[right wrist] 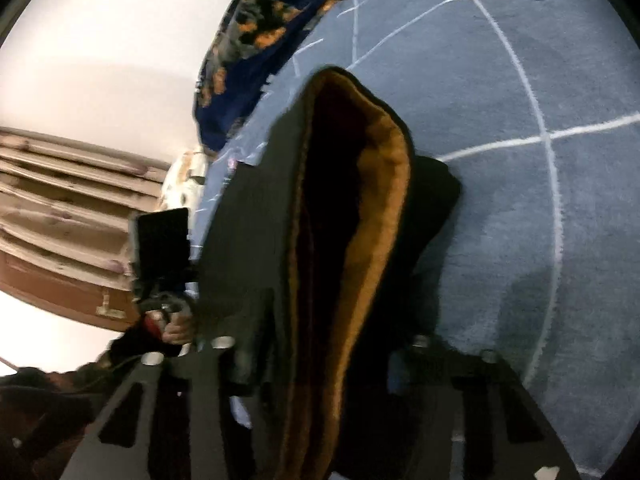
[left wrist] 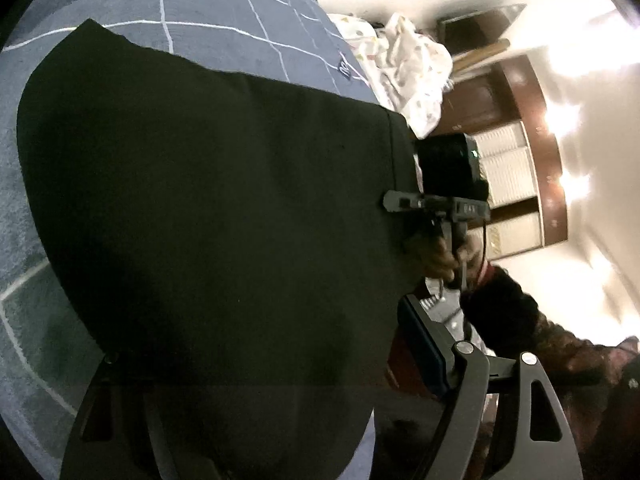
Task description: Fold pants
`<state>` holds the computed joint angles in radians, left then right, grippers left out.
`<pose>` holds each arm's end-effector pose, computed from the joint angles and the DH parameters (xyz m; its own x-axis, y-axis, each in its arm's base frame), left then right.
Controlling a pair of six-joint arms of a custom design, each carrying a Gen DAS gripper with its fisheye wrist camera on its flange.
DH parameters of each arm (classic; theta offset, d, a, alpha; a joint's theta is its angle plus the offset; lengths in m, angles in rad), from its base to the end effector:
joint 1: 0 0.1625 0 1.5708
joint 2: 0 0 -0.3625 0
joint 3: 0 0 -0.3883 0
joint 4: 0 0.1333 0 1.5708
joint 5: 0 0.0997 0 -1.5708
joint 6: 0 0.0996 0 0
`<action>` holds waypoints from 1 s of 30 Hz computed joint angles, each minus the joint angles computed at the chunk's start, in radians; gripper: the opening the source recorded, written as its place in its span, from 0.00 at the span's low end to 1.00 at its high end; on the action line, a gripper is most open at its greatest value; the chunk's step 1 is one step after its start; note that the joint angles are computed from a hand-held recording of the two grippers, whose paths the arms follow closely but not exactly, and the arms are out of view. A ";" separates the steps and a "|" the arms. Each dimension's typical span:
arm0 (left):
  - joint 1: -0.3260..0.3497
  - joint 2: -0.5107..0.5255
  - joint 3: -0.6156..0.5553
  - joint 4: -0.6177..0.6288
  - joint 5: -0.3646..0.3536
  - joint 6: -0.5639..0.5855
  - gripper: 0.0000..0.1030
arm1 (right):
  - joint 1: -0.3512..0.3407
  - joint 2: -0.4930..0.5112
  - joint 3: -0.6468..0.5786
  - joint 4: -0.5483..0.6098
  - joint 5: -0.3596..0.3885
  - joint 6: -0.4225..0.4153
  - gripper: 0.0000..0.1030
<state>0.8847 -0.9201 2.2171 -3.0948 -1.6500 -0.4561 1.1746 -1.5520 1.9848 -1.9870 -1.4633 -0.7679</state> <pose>-0.1843 -0.4230 0.0028 -0.9542 0.2473 0.1683 0.2194 0.9610 -0.1681 -0.0437 -0.4775 0.2614 -0.9273 -0.3635 -0.0887 -0.3591 0.9312 -0.0626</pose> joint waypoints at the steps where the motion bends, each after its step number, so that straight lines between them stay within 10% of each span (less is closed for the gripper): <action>1: -0.010 0.006 0.001 -0.010 0.025 -0.008 0.70 | -0.003 -0.008 0.015 -0.023 0.001 -0.003 0.33; 5: -0.109 -0.002 0.014 0.048 0.236 -0.037 0.36 | -0.012 -0.038 0.058 -0.084 0.008 0.004 0.31; 12: -0.258 -0.043 0.088 0.062 0.470 -0.126 0.20 | -0.048 -0.097 0.132 -0.108 0.095 0.052 0.25; 30: -0.572 -0.406 0.254 0.619 0.821 -0.549 0.19 | 0.059 -0.129 0.283 -0.183 0.217 0.139 0.24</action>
<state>0.3126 -1.3261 2.4710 -2.4761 -0.8285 -1.0053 1.2336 -1.6810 2.2679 -2.1702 -1.2460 -0.6288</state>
